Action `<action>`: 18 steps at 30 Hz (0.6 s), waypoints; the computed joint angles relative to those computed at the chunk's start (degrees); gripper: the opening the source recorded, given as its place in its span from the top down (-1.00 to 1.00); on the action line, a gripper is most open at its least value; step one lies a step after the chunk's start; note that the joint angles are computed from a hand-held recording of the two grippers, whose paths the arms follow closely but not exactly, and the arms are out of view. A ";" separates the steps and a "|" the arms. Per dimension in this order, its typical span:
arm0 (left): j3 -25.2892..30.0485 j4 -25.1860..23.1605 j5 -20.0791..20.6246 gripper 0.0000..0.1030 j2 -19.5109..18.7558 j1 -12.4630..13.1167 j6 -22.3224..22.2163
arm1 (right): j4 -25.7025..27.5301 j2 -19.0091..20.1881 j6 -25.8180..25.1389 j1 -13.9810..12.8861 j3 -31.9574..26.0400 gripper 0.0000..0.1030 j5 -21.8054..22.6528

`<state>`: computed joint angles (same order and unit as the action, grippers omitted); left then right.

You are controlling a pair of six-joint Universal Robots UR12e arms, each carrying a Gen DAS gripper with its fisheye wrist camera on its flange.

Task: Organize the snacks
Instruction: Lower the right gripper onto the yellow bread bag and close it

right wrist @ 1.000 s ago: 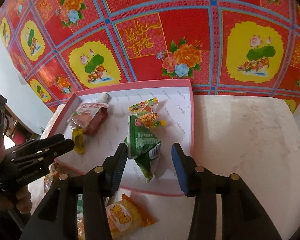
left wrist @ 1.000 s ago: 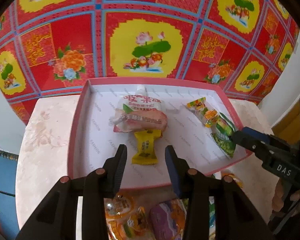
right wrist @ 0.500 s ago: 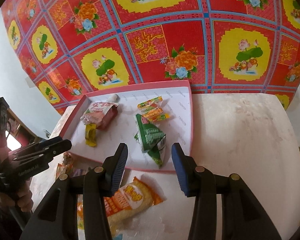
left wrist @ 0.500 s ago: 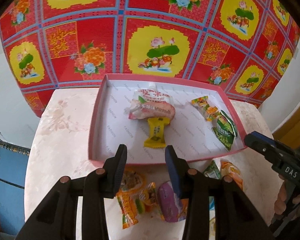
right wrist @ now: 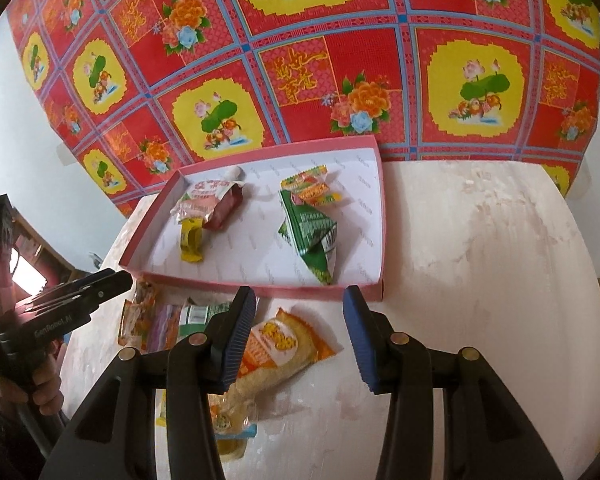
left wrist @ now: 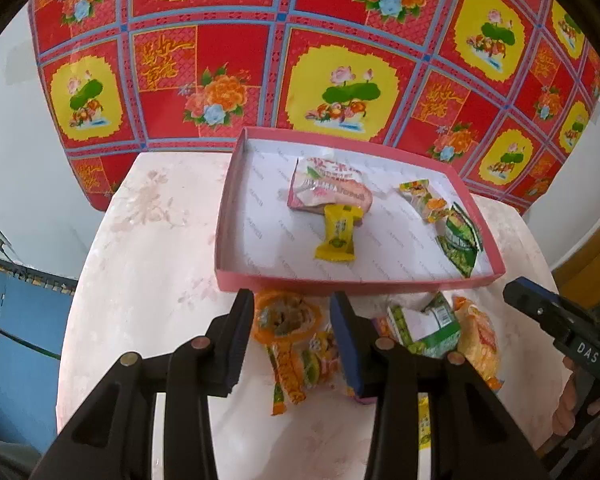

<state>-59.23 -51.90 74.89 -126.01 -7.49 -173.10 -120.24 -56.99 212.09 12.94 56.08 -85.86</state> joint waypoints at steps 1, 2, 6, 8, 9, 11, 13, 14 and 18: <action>-0.26 0.11 0.03 0.19 0.10 0.06 0.02 | 0.10 -0.12 0.19 0.01 0.17 0.09 0.10; -0.57 0.25 0.06 0.19 0.22 0.12 0.04 | 0.57 -0.28 0.56 -0.01 0.31 0.09 0.39; -1.64 0.53 0.18 0.19 0.75 0.29 -0.06 | 0.65 -0.86 1.99 -0.13 1.34 0.09 1.55; -2.05 0.67 0.21 0.19 0.96 0.35 -0.14 | 0.88 -1.05 2.12 -0.03 1.57 0.09 1.33; -2.33 0.75 0.19 0.19 1.10 0.41 -0.16 | 0.89 -1.22 2.27 -0.01 1.80 0.09 1.40; -2.75 0.84 0.13 0.19 1.32 0.48 -0.13 | 0.62 -1.46 2.66 -0.02 2.19 0.09 1.77; -3.24 0.95 0.04 0.19 1.55 0.57 -0.07 | 0.20 -1.73 3.21 -0.01 2.66 0.09 2.20; -3.51 1.04 -0.02 0.19 1.67 0.61 -0.10 | 0.03 -1.85 3.71 0.01 2.89 0.09 2.47; -4.49 1.07 -0.37 0.19 2.07 0.75 -0.01 | -0.90 -2.07 5.48 -0.04 3.58 0.09 4.54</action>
<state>-63.72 -50.83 74.52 -123.94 -6.74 -173.11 -121.13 -59.06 217.57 12.89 59.65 -81.31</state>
